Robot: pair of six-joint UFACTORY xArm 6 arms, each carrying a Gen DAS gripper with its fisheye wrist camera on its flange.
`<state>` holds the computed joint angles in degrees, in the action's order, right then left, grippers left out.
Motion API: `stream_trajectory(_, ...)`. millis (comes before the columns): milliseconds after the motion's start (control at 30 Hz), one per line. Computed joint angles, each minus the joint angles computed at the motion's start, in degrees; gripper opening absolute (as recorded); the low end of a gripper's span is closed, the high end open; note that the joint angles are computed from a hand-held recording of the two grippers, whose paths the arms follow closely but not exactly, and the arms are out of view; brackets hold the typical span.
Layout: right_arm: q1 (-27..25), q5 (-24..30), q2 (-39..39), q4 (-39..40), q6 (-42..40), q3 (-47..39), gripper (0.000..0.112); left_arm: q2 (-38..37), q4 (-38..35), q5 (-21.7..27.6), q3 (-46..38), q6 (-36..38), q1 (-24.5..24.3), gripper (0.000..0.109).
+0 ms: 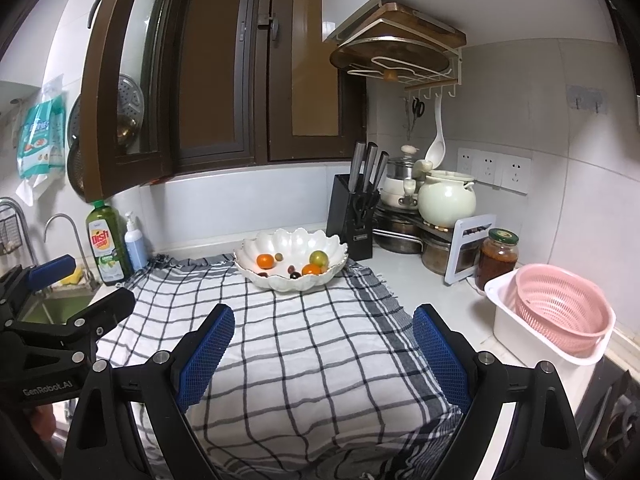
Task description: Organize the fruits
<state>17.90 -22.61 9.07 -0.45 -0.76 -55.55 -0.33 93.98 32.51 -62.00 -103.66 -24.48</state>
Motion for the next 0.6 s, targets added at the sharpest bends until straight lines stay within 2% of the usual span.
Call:
stream_trajectory(433, -0.7, 0.2, 0.1, -1.5, 1.1, -0.1, 0.092, 0.5, -0.6, -0.2, -0.6, 0.4, -0.1, 0.103)
stream_trajectory(600, -0.2, 0.3, 0.1, 0.2, -0.1, -0.1, 0.092, 0.7, -0.9, 0.0, -0.8, 0.5, -0.3, 0.103)
